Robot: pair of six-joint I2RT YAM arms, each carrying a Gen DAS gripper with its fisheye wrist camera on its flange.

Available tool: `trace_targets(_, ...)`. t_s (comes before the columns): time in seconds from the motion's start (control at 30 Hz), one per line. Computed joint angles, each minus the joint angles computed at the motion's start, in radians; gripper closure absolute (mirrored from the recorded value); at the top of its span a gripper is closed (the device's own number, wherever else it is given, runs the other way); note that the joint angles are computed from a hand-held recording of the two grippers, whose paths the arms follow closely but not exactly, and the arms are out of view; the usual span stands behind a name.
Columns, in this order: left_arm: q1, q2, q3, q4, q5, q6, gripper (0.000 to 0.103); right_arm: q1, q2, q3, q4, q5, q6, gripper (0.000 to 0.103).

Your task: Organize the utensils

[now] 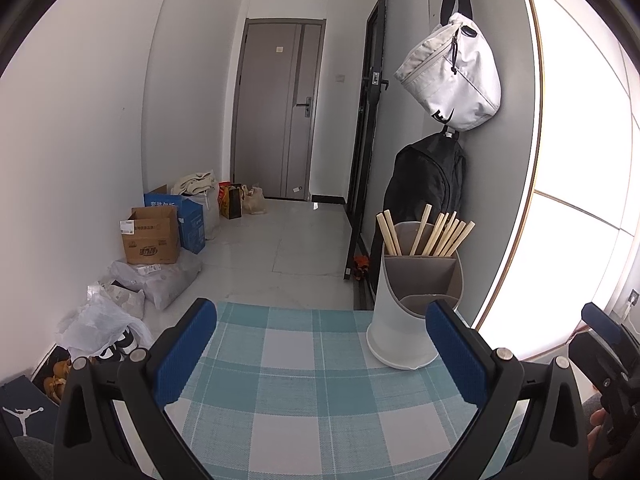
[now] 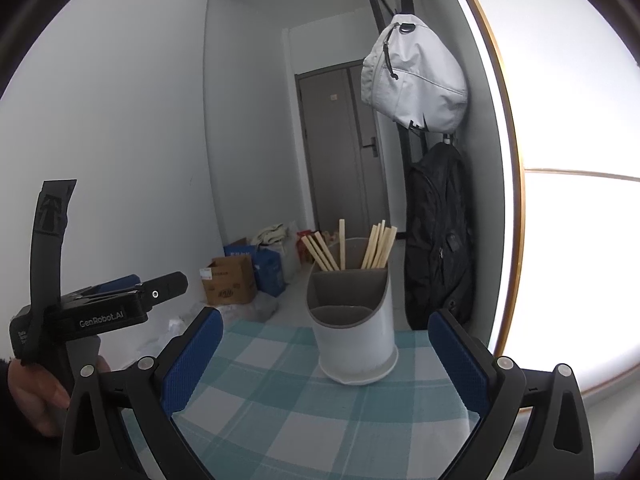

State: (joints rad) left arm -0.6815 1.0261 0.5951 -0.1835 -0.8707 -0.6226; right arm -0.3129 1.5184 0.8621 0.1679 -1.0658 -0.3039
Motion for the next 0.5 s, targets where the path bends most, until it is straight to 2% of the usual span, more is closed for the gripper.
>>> trace_targets(0.5,0.003,-0.028,-0.013,0.008,-0.018,0.002,0.001,-0.002,0.003,0.012,-0.032,-0.008,-0.028,0.0)
